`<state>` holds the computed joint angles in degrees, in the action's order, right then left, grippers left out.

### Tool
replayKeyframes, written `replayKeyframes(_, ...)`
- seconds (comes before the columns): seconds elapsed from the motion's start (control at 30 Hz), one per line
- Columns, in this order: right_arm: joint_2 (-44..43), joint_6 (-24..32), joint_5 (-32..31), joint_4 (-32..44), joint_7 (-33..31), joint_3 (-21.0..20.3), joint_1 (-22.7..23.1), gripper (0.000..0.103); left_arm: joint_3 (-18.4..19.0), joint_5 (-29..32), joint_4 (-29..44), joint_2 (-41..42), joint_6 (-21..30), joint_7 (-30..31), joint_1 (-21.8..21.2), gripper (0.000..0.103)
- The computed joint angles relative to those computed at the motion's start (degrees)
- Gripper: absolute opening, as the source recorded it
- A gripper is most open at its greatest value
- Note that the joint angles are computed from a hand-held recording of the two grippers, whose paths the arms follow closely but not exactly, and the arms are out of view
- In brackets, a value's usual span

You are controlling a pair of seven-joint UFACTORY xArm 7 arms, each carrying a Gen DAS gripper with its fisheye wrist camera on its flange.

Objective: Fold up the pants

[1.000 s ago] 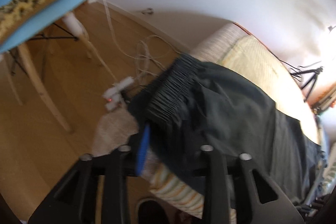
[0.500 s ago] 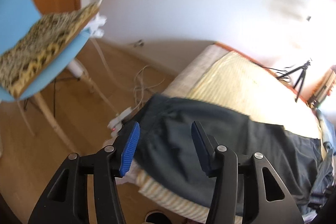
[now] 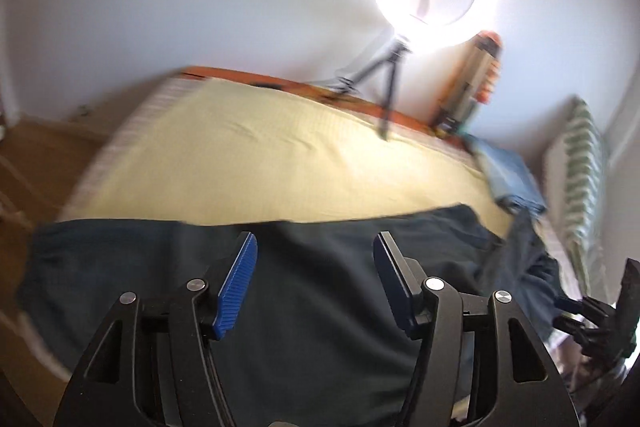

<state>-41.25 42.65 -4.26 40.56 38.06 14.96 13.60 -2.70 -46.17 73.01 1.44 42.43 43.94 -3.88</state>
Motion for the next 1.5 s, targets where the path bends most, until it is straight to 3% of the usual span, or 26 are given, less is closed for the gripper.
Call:
replayKeyframes(0.3,-19.18,14.95,-1.28,-6.79,3.76,-2.00,-4.88,0.063,-7.13,2.38,7.30,6.20,7.35,-2.87,-8.34,0.065)
replayKeyframes(0.6,-30.85,23.31,-1.34,-10.07,4.52,-3.53,-9.43,0.068,-11.94,4.05,20.38,16.60,18.55,-9.62,-14.08,0.066)
replayKeyframes(0.93,-40.01,29.36,-1.00,-11.75,3.79,-5.19,-12.86,0.068,-14.16,14.74,46.11,37.72,24.58,-26.11,-22.85,0.066)
replayKeyframes(1.1,-43.89,32.36,-1.19,-12.45,3.29,-5.77,-14.32,0.068,-14.78,17.33,61.73,49.11,32.26,-34.17,-25.44,0.066)
replayKeyframes(1.17,-44.95,32.88,-1.22,-12.83,3.00,-6.26,-14.85,0.068,-15.07,17.69,64.13,50.79,34.10,-34.91,-25.80,0.066)
replayKeyframes(1.33,-46.30,33.06,-1.10,-13.54,2.49,-7.29,-16.20,0.068,-13.92,20.43,60.36,48.39,30.59,-33.72,-27.44,0.065)
replayKeyframes(1.4,-46.35,32.96,-1.03,-13.70,2.24,-7.33,-16.54,0.068,-13.57,21.66,57.32,46.43,27.76,-32.71,-28.09,0.063)
replayKeyframes(1.47,-46.44,32.87,-0.88,-14.02,2.20,-7.42,-16.88,0.068,-13.76,22.49,53.95,44.42,24.47,-30.76,-28.48,0.040)
replayKeyframes(1.5,-46.36,32.94,-0.86,-14.06,2.23,-7.52,-17.13,0.068,-14.02,22.89,52.25,43.39,23.20,-29.34,-28.58,0.017)
